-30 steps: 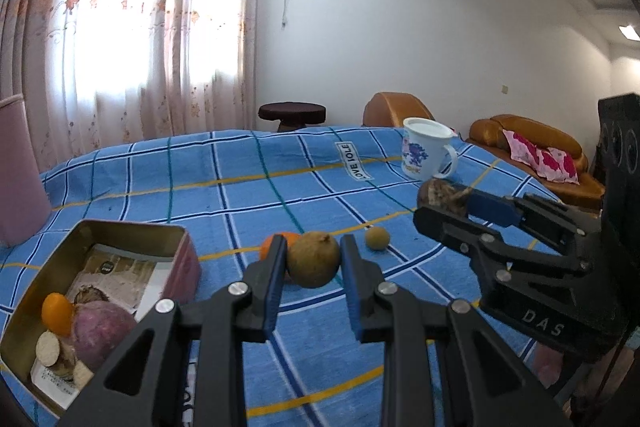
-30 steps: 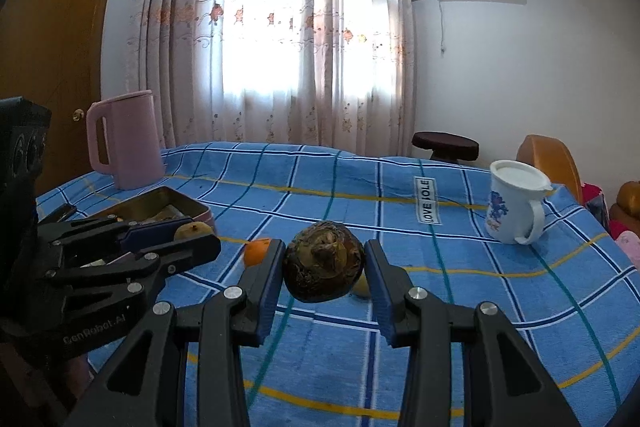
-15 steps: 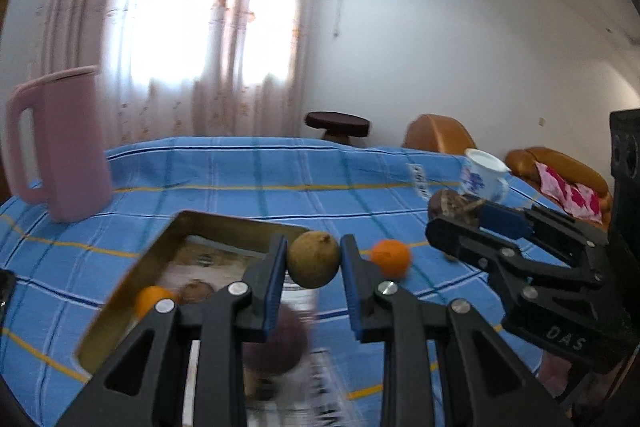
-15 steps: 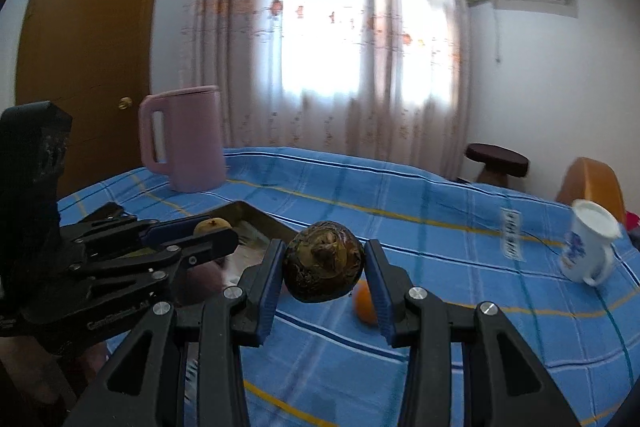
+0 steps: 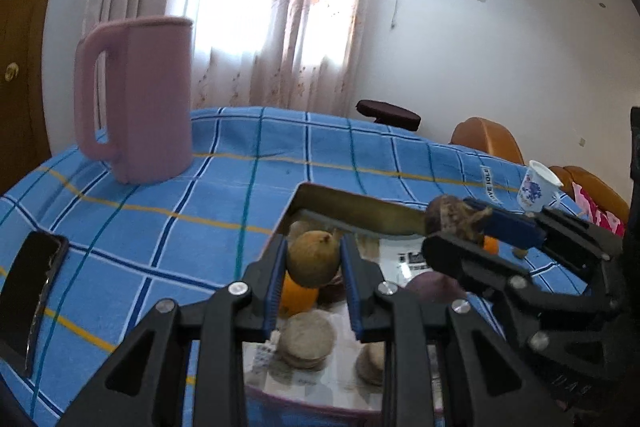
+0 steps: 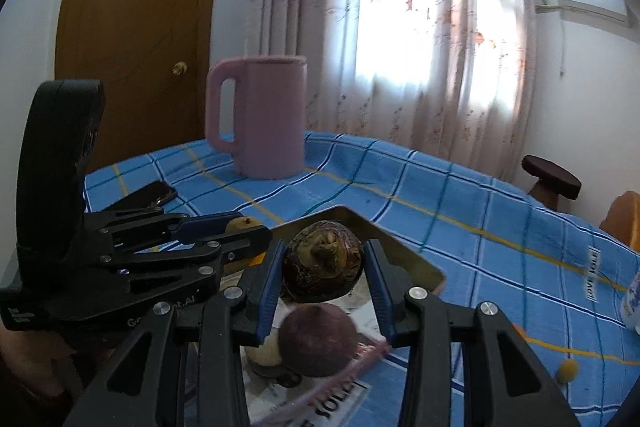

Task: Organize fruits
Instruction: 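Carry the yellow-brown fruit with the left tool over the tin box while the right tool carries the brown fruit, then open both tools over the tin box to drop both fruits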

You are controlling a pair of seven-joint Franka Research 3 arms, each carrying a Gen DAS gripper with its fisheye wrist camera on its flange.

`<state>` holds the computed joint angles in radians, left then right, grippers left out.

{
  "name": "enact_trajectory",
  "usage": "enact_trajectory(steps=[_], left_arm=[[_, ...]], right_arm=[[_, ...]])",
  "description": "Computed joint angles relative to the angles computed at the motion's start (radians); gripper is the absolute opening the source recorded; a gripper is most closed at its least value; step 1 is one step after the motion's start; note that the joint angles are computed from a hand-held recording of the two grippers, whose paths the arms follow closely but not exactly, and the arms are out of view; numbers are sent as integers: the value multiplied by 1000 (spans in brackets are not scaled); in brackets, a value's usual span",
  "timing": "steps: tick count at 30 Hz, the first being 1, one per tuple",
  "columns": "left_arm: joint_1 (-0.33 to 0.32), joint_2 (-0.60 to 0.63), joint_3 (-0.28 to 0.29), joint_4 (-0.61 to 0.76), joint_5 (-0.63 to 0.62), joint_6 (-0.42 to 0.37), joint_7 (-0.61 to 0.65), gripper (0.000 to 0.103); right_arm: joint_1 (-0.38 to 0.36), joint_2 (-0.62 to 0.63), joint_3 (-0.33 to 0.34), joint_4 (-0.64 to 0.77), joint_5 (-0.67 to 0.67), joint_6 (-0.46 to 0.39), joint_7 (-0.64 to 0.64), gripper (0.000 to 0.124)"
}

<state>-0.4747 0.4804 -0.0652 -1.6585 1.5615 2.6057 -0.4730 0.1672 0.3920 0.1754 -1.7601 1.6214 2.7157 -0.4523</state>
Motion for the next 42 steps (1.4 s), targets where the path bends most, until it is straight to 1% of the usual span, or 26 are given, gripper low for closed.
enact_trajectory(steps=[4,6,9,12,14,15,17,19,20,21,22,23,25,27,29,32,33,34,36,38,39,41,42], left_arm=[[14,-3,-1,-13,-15,23,3,28],[19,-5,0,-15,-25,34,3,28],[25,-10,2,-25,-32,43,4,28],[30,-10,3,-28,-46,52,5,28],[30,-13,5,-33,-49,51,4,28],[30,-13,6,-33,-45,53,0,28],[30,-8,3,-26,-46,60,20,36],[23,-9,3,-24,-54,43,38,36],[23,-10,4,-25,-52,47,34,40],[23,-12,5,-28,-53,45,30,45],[20,-14,5,-30,-61,30,30,60],[14,-18,6,-35,-56,15,20,69],[9,-25,5,-39,-35,6,-3,70],[8,-26,0,-33,-23,4,-11,71],[-2,-22,-4,-15,-4,-8,-9,76],[-18,8,-13,45,-6,-15,41,80],[-25,27,-15,77,-12,-12,68,81],[-35,47,-15,109,-21,-11,96,82],[-55,101,-11,194,-52,0,158,87],[-76,159,-8,283,-103,4,253,89],[-89,195,-10,337,-136,-7,318,89],[-103,278,-21,461,-211,-16,459,95],[-106,318,-27,520,-250,-19,523,95]], right_arm=[[19,34,3,28,-79,20,72,42],[19,46,8,39,-129,23,117,42],[18,59,22,47,-181,39,151,42],[12,73,32,57,-250,34,207,42],[15,86,27,68,-335,16,279,43],[11,89,34,69,-351,21,280,43],[-2,88,53,65,-366,29,266,44],[-12,85,66,58,-368,40,258,46],[-18,84,69,57,-371,36,261,54],[-25,83,71,54,-375,22,267,60],[-38,77,76,48,-366,5,257,64],[-46,70,82,41,-345,6,236,64],[-56,51,90,23,-284,25,181,64],[-70,26,85,4,-228,14,132,64],[-79,0,68,-14,-166,6,79,64],[-87,-25,26,-24,-79,14,8,64],[-89,-24,9,-16,-64,23,7,64],[-89,-19,-7,-5,-66,28,23,67],[-93,8,-30,36,-40,80,56,67],[-109,46,-54,85,-83,99,187,67],[-112,66,-58,109,-96,136,227,67],[-122,102,-60,147,-133,197,295,67],[-127,123,-69,167,-182,203,368,67]])
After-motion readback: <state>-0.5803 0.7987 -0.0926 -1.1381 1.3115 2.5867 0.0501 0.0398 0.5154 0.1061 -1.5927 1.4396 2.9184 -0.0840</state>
